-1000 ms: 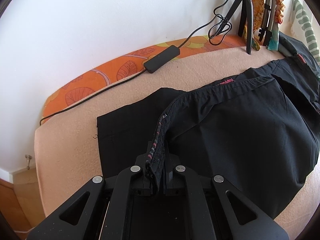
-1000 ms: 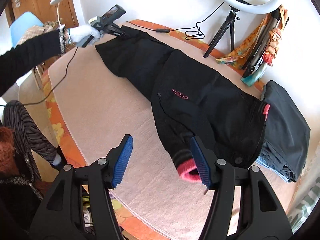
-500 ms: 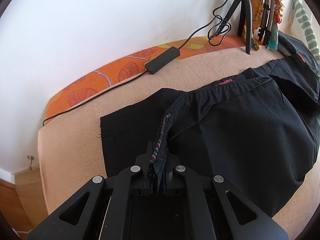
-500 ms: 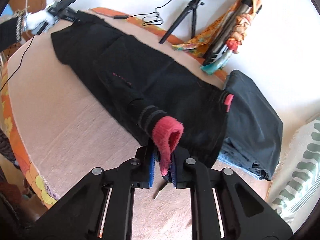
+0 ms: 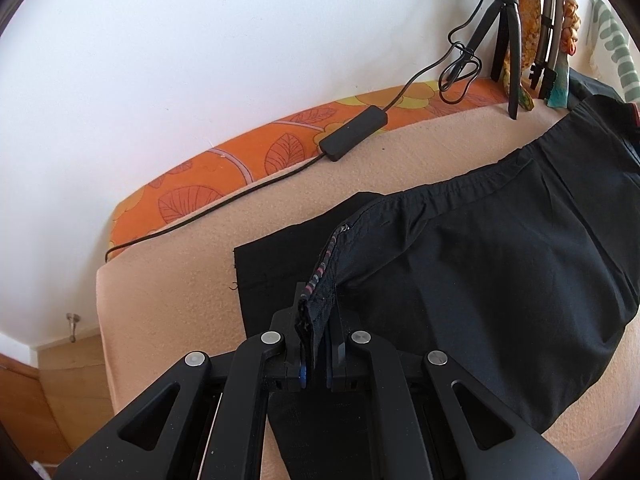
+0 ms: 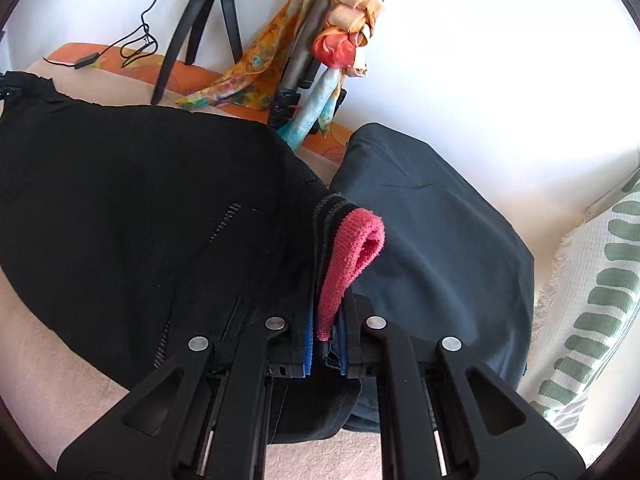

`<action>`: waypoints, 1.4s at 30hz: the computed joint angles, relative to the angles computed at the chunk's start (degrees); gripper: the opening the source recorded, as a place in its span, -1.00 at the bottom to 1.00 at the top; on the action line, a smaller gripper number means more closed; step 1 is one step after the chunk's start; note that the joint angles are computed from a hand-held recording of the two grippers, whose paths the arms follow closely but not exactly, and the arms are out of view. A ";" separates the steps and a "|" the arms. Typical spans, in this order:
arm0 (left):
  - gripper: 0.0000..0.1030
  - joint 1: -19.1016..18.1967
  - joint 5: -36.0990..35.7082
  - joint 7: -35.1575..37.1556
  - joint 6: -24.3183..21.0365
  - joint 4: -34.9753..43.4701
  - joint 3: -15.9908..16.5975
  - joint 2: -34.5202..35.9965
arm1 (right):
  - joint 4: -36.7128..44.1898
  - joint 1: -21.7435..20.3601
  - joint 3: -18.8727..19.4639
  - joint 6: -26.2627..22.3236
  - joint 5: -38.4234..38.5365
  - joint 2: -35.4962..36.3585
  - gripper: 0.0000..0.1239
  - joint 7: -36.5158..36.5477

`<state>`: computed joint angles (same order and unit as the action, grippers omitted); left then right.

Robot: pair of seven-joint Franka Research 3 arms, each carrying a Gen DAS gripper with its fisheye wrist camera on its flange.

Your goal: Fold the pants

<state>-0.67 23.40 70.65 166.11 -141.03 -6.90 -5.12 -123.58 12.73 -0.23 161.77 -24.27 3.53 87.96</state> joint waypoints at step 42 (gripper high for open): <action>-0.57 -22.18 -20.83 12.08 9.36 -18.18 9.28 -17.21 | -24.61 24.45 -7.55 10.31 32.48 -16.14 -0.01 -9.10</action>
